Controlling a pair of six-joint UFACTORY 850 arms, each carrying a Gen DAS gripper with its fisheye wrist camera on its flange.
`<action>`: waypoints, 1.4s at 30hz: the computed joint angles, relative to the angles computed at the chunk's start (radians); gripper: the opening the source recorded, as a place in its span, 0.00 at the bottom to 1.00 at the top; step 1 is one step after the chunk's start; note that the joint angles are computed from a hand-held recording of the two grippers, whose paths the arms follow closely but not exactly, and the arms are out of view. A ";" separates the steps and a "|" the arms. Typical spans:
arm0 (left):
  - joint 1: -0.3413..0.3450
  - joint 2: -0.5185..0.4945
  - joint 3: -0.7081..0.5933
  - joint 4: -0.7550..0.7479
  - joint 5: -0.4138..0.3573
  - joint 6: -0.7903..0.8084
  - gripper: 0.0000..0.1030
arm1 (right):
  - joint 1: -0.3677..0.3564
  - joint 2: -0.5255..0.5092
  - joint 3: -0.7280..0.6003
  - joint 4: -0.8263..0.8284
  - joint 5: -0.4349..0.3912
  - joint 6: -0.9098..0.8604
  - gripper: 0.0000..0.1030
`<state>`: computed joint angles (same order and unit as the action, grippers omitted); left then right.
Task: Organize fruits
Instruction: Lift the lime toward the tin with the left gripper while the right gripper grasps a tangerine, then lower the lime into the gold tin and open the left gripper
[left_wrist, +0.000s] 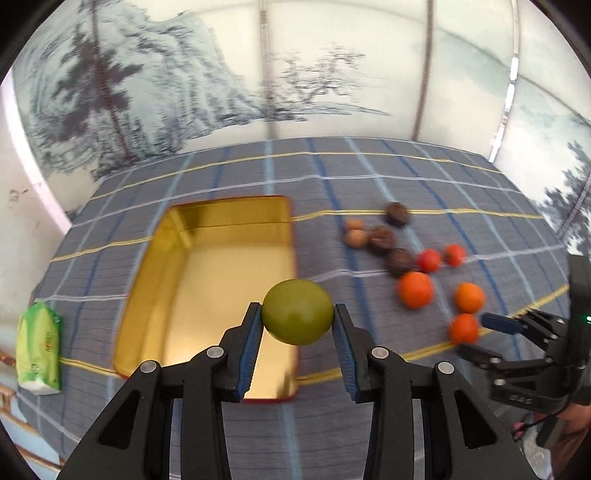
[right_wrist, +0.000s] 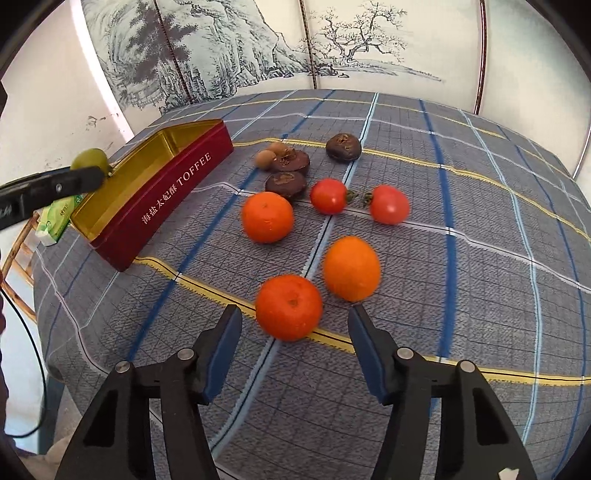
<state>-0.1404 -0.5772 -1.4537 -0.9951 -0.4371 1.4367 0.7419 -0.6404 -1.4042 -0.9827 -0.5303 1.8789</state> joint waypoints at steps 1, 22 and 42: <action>0.007 -0.013 -0.018 0.024 0.006 -0.027 0.38 | -0.001 -0.003 -0.003 0.003 0.006 0.000 0.54; 0.054 -0.193 -0.216 0.377 0.010 -0.425 0.38 | -0.016 -0.045 -0.052 0.060 0.016 -0.039 0.36; 0.046 -0.243 -0.263 0.557 -0.028 -0.615 0.38 | -0.015 -0.057 -0.101 0.073 -0.004 -0.106 0.35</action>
